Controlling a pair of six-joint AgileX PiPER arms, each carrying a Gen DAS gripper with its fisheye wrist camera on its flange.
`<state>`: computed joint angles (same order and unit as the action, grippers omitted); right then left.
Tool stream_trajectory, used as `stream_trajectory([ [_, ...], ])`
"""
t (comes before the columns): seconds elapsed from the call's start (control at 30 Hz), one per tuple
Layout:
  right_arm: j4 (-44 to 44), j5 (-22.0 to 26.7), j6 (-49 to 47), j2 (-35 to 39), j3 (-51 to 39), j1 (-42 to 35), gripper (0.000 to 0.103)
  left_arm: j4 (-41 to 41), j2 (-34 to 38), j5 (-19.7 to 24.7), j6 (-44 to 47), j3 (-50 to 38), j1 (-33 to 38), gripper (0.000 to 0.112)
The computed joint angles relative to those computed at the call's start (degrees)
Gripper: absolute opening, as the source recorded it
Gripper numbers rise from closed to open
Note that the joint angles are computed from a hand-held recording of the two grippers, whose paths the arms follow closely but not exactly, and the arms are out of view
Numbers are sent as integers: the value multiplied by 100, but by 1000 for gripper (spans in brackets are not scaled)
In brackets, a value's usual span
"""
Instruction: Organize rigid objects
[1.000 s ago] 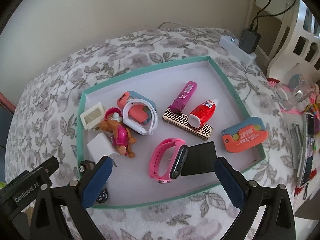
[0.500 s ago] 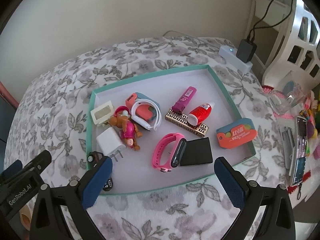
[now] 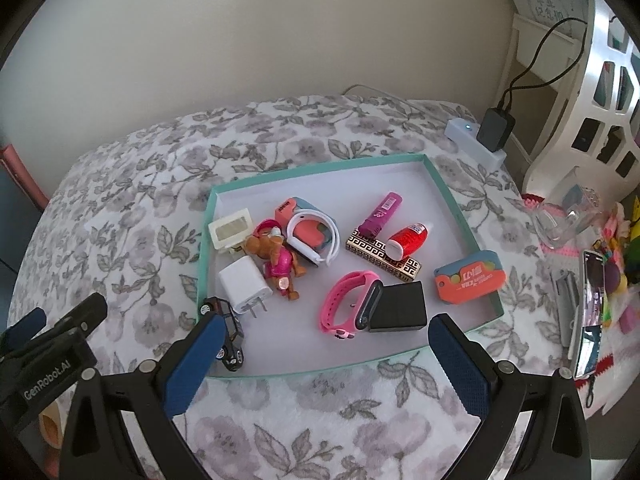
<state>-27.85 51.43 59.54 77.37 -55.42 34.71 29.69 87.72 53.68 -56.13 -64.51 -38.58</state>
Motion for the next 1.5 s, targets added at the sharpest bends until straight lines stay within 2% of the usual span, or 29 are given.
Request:
stream_trajectory([
  [0.53, -59, 183, 126, -27, -4, 160, 103, -48, -55, 39, 137, 75, 14, 100],
  [1.5, -58, 159, 25, 39, 35, 85, 103, -211, -94, -55, 443, 177, 151, 100],
])
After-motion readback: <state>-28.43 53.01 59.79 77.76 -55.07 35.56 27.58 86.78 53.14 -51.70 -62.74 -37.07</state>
